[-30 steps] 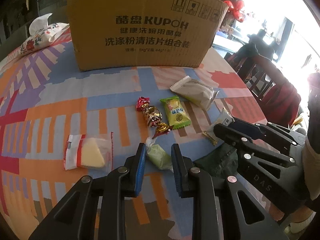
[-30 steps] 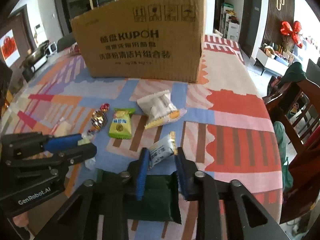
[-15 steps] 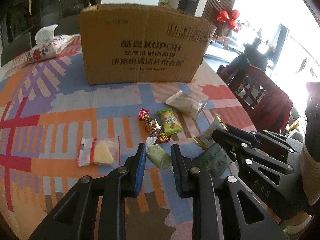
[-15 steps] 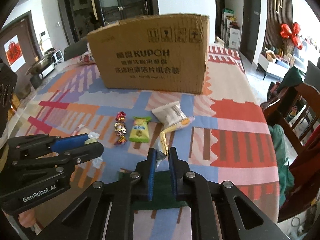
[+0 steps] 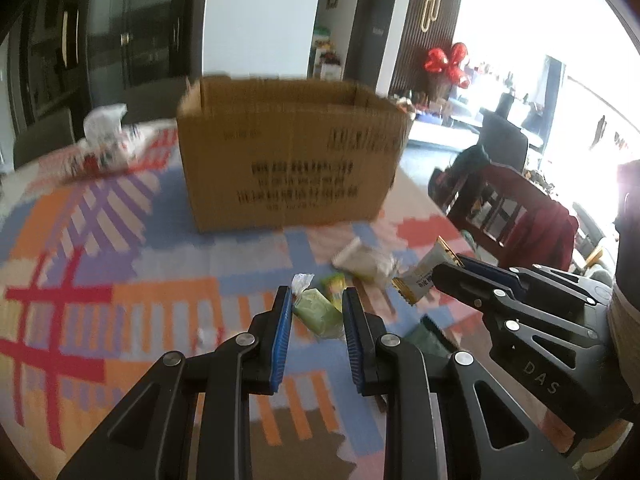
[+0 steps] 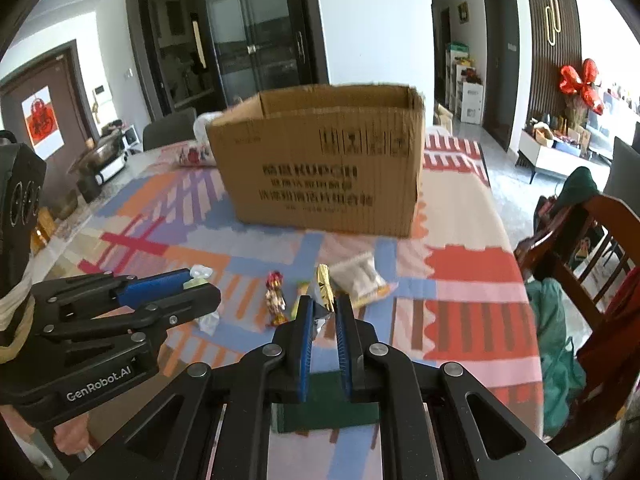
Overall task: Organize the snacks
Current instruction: 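Carry both snacks over the box and open both grippers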
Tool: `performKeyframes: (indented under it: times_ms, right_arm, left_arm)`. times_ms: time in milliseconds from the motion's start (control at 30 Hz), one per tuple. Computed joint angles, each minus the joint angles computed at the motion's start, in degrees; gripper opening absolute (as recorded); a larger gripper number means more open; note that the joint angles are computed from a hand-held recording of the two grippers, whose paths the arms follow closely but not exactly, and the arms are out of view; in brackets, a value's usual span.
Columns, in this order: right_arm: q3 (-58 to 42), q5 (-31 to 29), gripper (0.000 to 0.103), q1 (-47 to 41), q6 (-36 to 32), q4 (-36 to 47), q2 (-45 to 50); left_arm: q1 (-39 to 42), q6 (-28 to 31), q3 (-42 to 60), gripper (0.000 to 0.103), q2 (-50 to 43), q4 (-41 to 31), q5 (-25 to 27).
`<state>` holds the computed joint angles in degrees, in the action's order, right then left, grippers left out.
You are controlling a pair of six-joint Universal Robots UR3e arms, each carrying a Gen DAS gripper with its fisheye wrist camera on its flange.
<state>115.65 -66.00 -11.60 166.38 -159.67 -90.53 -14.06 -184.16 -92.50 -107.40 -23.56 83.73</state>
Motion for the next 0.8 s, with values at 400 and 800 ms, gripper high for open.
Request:
performKeyframes:
  times_ms: [400, 800]
  right_arm:
    - [-13.77, 1.37, 0.012, 1.01, 4.11, -0.20, 4.28]
    - [-37.30, -1.09, 0.012, 4.49, 5.10, 5.82, 16.31]
  left_arm:
    - [1.21, 3.66, 16.58, 0.026, -4.18, -4.30, 2.55]
    - [3.17, 7.29, 44.50, 0.026, -16.77, -16.32, 3.32]
